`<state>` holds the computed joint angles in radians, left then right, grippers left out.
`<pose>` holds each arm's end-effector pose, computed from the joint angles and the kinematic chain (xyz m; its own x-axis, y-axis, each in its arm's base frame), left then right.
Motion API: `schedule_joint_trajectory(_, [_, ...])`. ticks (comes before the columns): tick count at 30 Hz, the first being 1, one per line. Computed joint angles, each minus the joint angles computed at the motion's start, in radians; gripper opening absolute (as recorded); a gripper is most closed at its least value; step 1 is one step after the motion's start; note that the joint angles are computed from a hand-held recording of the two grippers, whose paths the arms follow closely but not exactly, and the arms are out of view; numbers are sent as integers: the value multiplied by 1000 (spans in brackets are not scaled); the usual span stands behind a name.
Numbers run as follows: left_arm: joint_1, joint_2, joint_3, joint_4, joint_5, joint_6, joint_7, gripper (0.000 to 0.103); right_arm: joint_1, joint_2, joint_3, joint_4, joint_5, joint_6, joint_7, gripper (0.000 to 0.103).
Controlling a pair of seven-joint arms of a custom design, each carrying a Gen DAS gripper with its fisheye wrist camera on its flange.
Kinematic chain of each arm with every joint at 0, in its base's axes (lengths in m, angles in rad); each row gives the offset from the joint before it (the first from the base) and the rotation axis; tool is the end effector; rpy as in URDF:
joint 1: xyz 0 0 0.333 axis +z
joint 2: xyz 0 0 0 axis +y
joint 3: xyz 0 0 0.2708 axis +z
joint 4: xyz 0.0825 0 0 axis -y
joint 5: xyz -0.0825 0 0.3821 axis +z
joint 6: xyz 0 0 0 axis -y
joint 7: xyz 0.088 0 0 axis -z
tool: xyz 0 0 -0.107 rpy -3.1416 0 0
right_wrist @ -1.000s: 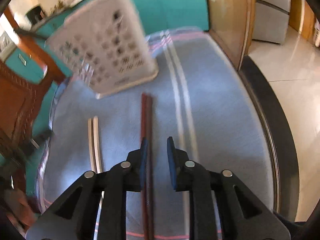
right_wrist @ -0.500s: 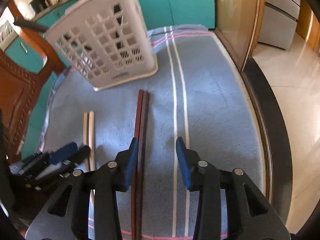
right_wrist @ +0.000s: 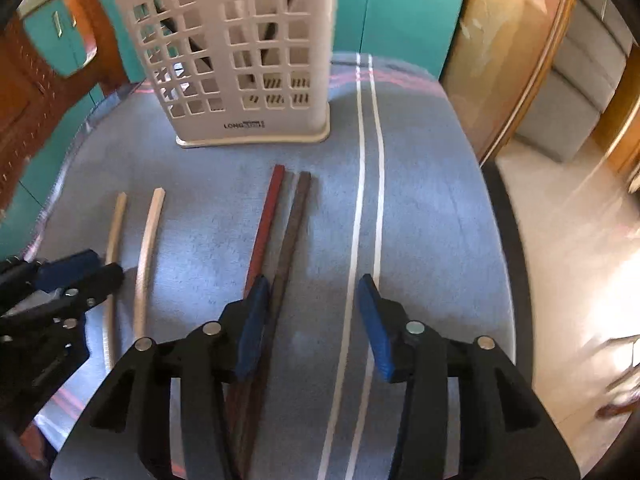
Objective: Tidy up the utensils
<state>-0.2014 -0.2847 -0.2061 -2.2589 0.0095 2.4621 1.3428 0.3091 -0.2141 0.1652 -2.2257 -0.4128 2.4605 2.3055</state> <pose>0.4717 -0.2087 0.4855 -0.1999 -0.9790 0.0401 -0.8707 0.1587 -0.4655 0.4700 0.2448 0.4669 -0.0060 -0.9987 0.0502 -0.8462 -0.0216 -0.5323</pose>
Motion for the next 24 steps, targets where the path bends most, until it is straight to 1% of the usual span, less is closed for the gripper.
schedule_joint_trajectory(1, [0,-1,0,-3,-1,2,-2,31,2,2,-7,-2,21,11,-5,45])
schedule_joint_trajectory(2, [0,-1,1,-3,-2,4,-2,31,4,0,-14,-5,42,21,-19,39])
schedule_joint_trajectory(3, [0,-1,1,-4,-3,4,-3,31,7,-2,-20,-7,63,29,-39,31])
schedule_joint_trajectory(4, [0,-3,3,-5,-7,4,0,31,12,-7,-31,-15,107,45,-61,10])
schedule_joint_trajectory(7, [3,-7,5,-7,-8,-1,-4,31,26,-37,-73,-54,289,87,-121,7])
schedule_joint_trajectory(9, [5,-9,8,-8,-12,-4,-3,31,11,-56,-72,-70,325,85,-113,6])
schedule_joint_trajectory(10, [6,-9,10,-8,-14,-4,-4,34,6,-59,-71,-73,338,84,-116,6])
schedule_joint_trajectory(11, [10,-5,9,-5,-10,-4,-9,37,4,-58,-69,-72,348,85,-125,7])
schedule_joint_trajectory(12, [16,-1,4,-2,2,-7,-24,45,0,-58,-64,-73,346,89,-128,7])
schedule_joint_trajectory(15, [27,14,-5,12,36,-8,-59,48,-19,-44,-31,-54,275,75,-103,10])
schedule_joint_trajectory(20, [28,36,-10,33,69,-12,-91,53,-24,-25,-3,-28,164,50,-70,27])
schedule_joint_trajectory(22, [25,37,-8,32,69,-11,-94,54,-29,-5,10,-8,96,39,-41,28])
schedule_joint_trajectory(24, [23,35,-9,29,73,-9,-96,54,-28,5,8,-2,60,43,-17,28])
